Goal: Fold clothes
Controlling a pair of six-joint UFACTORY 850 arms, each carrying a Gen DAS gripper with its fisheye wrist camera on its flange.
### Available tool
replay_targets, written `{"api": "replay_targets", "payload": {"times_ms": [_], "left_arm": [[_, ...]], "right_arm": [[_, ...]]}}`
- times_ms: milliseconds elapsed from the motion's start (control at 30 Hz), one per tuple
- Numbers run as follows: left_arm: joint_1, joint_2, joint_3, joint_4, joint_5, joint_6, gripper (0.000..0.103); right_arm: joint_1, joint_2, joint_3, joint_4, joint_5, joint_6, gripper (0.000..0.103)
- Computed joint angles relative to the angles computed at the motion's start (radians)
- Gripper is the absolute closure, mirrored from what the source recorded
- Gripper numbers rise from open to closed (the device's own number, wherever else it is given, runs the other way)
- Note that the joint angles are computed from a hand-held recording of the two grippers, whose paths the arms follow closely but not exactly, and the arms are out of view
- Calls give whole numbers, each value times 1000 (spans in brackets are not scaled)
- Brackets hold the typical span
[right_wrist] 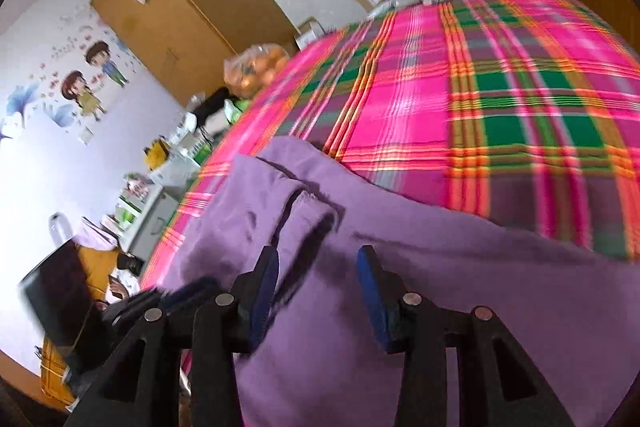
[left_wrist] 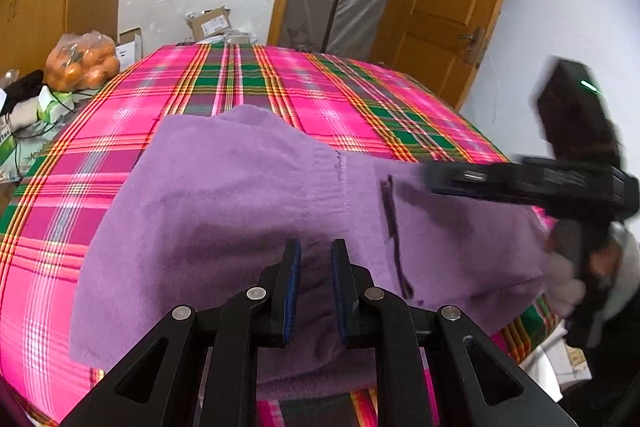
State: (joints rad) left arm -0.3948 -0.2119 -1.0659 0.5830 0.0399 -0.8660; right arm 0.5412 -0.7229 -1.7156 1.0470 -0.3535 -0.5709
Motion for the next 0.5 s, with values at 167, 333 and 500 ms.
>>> {"api": "replay_targets", "payload": {"times_ms": [167,333,500], "left_arm": [[5,13,28,97,34,-94,87],[1,6,32,-15,50,16,87],[11,4,37,102,77,-101,87]], "right_arm": [[0,-109,-161,-217,-68,262,59],[13,-133,-205,-227,-106,214,78],[16,-138,-214,-222,-93,206,94]]}}
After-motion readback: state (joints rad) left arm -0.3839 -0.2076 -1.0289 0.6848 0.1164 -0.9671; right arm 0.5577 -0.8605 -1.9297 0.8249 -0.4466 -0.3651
